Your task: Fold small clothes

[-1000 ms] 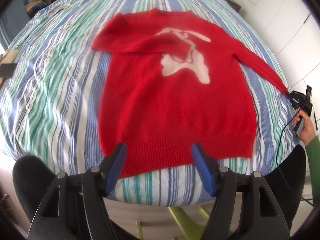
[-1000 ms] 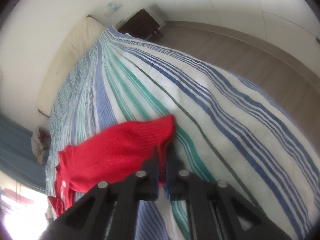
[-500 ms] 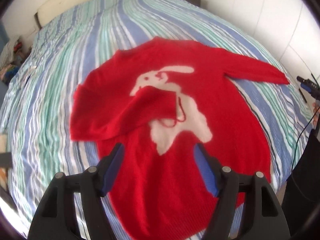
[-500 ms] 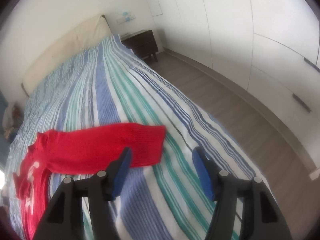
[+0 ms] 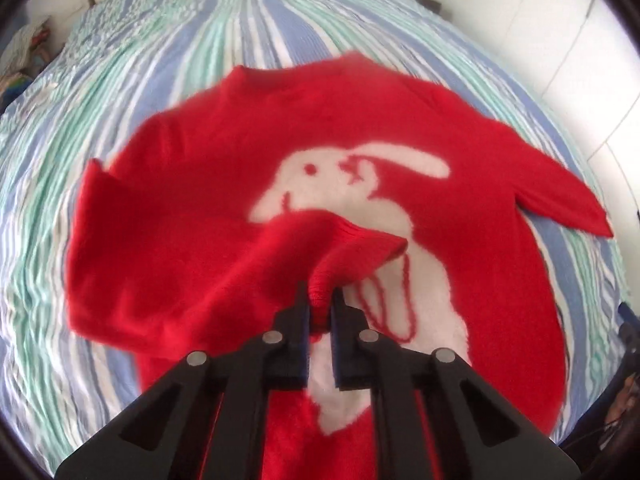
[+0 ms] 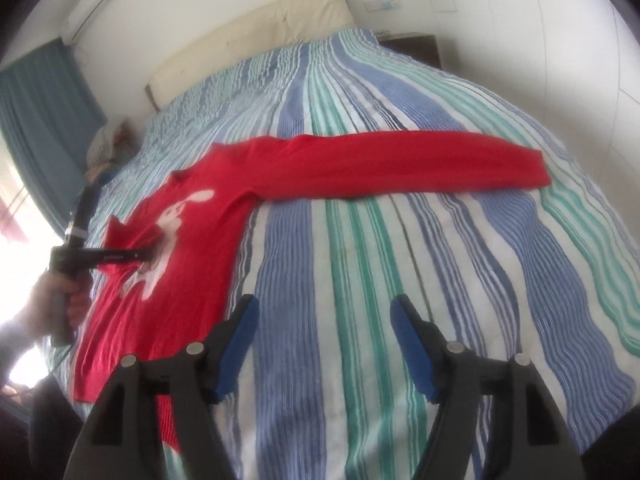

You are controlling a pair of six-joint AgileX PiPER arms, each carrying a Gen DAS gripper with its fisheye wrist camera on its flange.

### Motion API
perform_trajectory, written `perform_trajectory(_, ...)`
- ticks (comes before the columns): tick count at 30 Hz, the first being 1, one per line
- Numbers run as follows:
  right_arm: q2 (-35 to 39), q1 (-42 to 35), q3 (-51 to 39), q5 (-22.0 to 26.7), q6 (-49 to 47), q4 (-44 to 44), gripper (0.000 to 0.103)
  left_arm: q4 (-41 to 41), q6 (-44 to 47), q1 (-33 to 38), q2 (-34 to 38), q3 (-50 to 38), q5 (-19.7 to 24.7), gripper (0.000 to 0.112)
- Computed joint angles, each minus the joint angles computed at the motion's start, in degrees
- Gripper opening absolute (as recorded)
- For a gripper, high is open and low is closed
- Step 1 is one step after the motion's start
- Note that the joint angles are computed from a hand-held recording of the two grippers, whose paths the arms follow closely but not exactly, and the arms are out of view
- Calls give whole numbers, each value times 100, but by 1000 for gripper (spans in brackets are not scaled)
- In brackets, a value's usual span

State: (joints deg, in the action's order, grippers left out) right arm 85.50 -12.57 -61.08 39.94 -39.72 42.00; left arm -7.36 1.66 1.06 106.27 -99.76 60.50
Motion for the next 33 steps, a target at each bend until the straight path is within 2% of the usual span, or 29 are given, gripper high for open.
perform_trajectory(4, -175, 66, 145, -206, -206, -64, 68, -713, 217, 1778, -562, -296, 360, 7)
perform_trajectory(9, -2, 101, 65, -166, -112, -40, 68, 200, -354, 3527, 105, -1379, 757, 7)
perform_trajectory(13, 48, 370, 67, -257, -12, -214, 68, 983, -611, 3984, 270, -882, 307, 6)
perform_trajectory(19, 102, 670, 152, -402, 175, -651, 68, 997, -1113, 4404, 358, -134, 17, 6)
perform_trajectory(27, 248, 623, 122, -445, 522, -1009, 67, 951, -1021, 4598, 501, 192, -139, 6)
perform_trajectory(30, 261, 621, 30, -272, 579, -1084, 67, 981, -783, 4543, 122, 354, 17, 33)
perform_trajectory(31, 256, 585, -58, -84, 578, -1087, 67, 849, -579, 4569, -177, 549, 49, 52)
perform_trajectory(32, 205, 527, -121, 126, 573, -1059, 68, 505, -199, 4647, -575, 854, 27, 66)
perform_trajectory(33, 144, 432, -188, 386, 546, -975, 68, 46, 293, 4745, -1012, 1195, 89, 69)
